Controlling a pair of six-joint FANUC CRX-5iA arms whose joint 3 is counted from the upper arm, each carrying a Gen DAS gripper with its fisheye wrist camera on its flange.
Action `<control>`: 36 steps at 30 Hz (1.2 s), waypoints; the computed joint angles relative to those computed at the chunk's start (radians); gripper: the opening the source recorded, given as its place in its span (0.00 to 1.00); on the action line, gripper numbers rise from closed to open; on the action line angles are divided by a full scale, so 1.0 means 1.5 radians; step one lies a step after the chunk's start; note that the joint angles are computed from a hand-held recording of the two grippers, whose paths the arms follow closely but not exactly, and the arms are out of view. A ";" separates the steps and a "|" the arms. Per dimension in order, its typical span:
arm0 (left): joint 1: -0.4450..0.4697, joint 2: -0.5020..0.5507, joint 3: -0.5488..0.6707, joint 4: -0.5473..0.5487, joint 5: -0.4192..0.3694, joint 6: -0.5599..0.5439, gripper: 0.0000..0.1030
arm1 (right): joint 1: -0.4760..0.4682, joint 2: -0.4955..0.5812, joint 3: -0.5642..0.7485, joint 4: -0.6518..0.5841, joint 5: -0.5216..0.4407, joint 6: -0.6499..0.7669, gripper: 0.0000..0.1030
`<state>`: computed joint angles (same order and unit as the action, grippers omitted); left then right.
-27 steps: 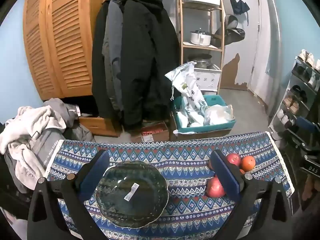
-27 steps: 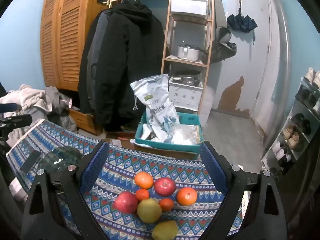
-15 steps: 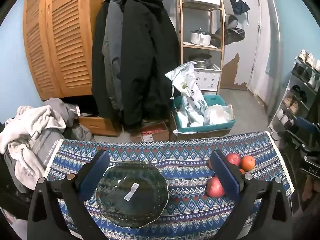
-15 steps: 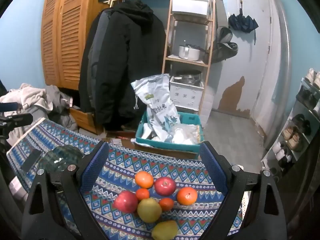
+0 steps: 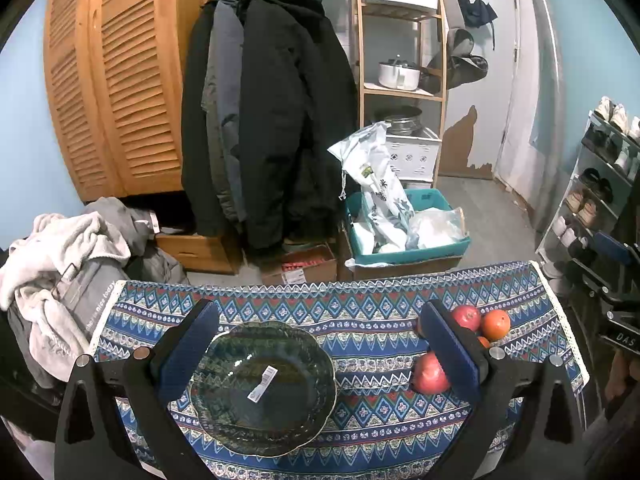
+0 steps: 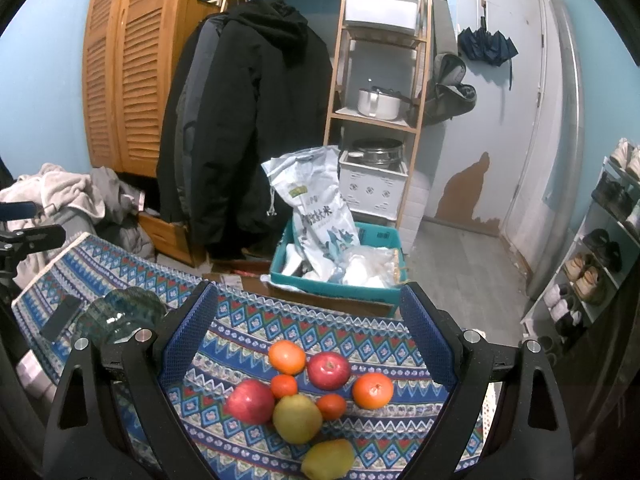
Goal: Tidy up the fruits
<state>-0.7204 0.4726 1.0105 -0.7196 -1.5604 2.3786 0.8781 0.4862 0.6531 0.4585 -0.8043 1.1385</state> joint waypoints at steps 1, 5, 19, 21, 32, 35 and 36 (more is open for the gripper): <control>0.001 0.000 0.000 0.001 0.000 -0.001 0.99 | 0.001 -0.003 -0.008 0.004 0.004 -0.004 0.88; 0.001 0.000 0.000 0.001 0.001 -0.001 0.99 | 0.001 -0.004 -0.012 0.006 0.006 -0.006 0.88; 0.000 0.002 0.001 0.001 0.003 -0.002 0.99 | -0.001 -0.017 -0.038 0.019 0.029 -0.020 0.88; 0.000 0.002 0.001 0.000 0.003 -0.001 0.99 | -0.001 -0.017 -0.038 0.021 0.029 -0.022 0.88; -0.001 0.003 0.002 0.000 0.003 -0.001 0.99 | -0.003 -0.013 -0.028 0.011 0.020 -0.012 0.88; 0.000 0.003 0.001 0.002 0.003 -0.002 0.99 | -0.003 -0.013 -0.027 0.012 0.019 -0.012 0.88; 0.000 0.004 0.002 0.001 0.002 -0.002 0.99 | -0.003 -0.013 -0.027 0.011 0.018 -0.012 0.88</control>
